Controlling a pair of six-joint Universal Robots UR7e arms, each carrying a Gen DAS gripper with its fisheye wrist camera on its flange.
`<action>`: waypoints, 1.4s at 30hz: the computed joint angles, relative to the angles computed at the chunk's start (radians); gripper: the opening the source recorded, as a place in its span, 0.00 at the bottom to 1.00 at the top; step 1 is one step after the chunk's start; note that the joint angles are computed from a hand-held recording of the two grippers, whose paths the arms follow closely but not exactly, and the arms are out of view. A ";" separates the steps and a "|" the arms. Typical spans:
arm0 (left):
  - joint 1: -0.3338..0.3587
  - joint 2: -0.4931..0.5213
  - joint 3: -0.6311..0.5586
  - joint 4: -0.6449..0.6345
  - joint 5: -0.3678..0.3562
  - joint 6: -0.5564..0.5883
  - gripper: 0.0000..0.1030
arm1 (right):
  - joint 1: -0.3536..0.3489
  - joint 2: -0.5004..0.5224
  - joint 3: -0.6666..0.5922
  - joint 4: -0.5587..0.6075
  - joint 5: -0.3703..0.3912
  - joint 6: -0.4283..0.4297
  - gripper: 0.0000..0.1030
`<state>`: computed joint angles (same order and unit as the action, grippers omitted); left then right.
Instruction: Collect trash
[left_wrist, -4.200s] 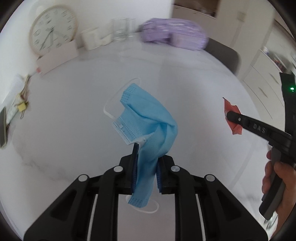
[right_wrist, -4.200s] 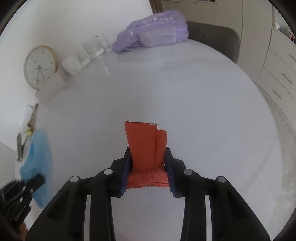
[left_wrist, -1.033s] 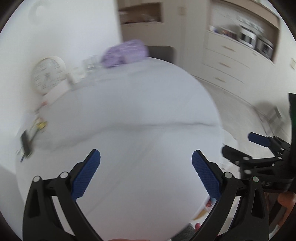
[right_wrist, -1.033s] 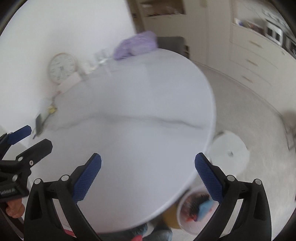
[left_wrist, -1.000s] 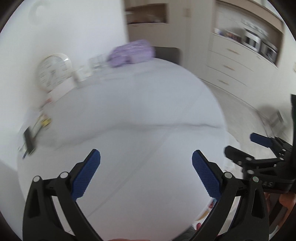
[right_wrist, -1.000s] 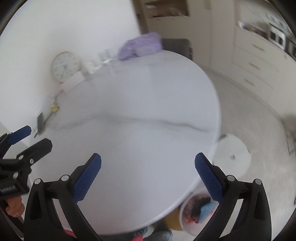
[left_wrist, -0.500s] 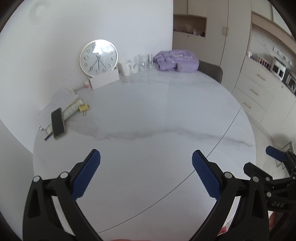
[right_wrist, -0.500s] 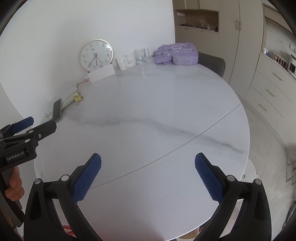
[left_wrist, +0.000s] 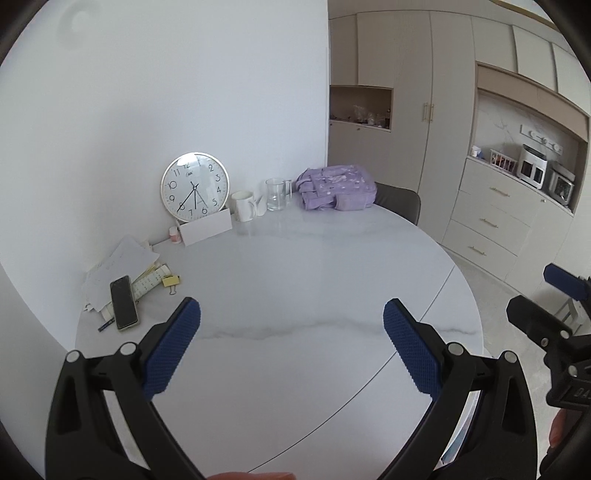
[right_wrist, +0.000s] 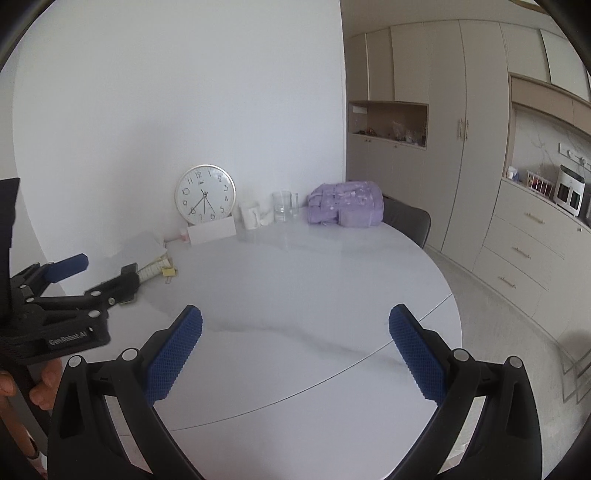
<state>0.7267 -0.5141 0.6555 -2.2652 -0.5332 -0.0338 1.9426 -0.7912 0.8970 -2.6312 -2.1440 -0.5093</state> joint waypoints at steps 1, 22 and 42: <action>-0.001 -0.005 0.010 -0.001 -0.003 -0.006 0.92 | 0.003 -0.008 0.013 -0.004 -0.004 -0.003 0.98; -0.011 -0.022 0.068 -0.021 -0.050 0.007 0.92 | 0.017 -0.084 0.137 -0.062 -0.040 0.021 0.98; -0.011 -0.033 0.083 -0.026 -0.060 0.009 0.92 | 0.019 -0.074 0.122 -0.045 -0.042 0.025 0.98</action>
<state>0.7155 -0.5469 0.7383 -2.2915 -0.5934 -0.0250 1.9620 -0.8652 1.0190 -2.6765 -2.1862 -0.4846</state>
